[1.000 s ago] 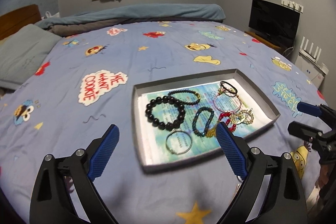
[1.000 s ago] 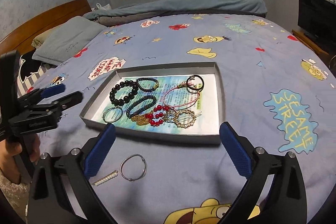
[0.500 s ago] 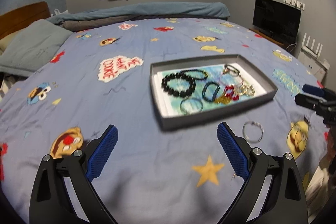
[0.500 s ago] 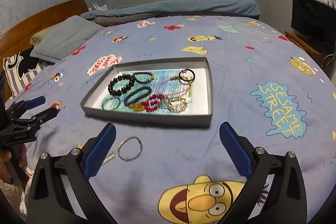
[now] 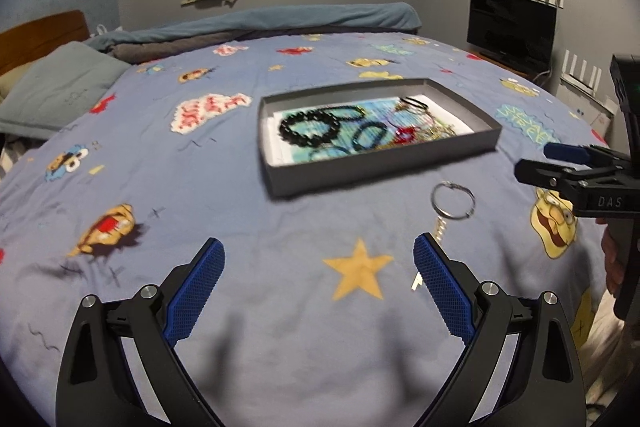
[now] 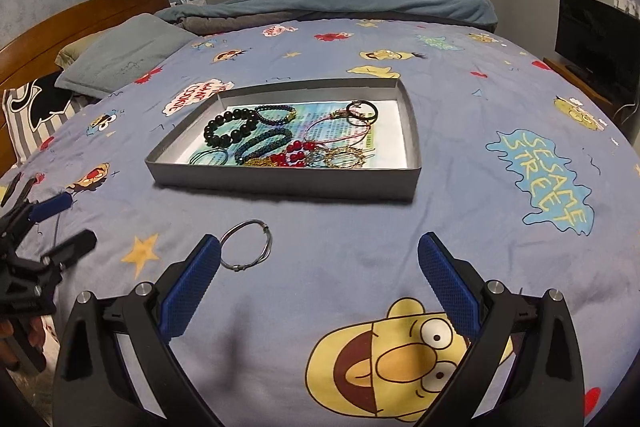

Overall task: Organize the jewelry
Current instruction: 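Grasp the pearl hair clip with the left tool while the right tool grasps the silver wire bangle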

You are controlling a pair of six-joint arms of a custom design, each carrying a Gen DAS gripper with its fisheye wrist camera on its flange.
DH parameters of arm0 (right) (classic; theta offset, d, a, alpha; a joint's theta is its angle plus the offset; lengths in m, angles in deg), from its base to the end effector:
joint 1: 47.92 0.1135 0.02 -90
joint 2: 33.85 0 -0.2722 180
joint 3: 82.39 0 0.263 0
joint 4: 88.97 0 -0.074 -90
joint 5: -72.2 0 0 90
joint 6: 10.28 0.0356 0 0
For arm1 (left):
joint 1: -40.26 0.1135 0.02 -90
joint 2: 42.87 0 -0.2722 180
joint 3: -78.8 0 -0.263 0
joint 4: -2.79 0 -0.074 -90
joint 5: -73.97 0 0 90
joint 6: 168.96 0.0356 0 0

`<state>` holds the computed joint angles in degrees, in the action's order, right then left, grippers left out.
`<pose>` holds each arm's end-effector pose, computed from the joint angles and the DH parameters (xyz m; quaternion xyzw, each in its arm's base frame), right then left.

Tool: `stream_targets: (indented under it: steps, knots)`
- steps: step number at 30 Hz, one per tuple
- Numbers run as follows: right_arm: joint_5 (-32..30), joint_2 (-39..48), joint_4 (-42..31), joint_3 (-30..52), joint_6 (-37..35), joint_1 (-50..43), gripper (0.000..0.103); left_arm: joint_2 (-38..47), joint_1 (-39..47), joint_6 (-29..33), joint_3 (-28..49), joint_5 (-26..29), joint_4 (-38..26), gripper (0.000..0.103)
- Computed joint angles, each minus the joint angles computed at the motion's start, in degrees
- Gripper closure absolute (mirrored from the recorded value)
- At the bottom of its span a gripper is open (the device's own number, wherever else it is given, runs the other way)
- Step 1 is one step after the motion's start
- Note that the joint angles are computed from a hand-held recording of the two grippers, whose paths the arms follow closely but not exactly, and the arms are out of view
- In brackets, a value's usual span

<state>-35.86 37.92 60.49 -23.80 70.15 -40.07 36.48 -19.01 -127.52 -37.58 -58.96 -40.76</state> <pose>0.2648 0.0477 0.2375 -0.1985 0.8883 0.1385 0.3902 0.1608 -0.2231 0.2237 -0.0128 0.9025 0.0086 0.4304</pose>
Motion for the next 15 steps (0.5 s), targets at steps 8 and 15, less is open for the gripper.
stream_targets:
  steps: [8, 15]
  knots:
    - [-1.8, -0.7, 1.0, -1.9, -2.8, -3.0, 0.006, 6.3, -1.1, 1.0, 1.1, 2.9, 3.7, 0.008]
    - [-3.6, 0.1, 1.2, -2.8, -3.1, -5.4, 0.005, 9.1, -1.0, 4.1, 0.9, 5.5, 10.1, 0.008]
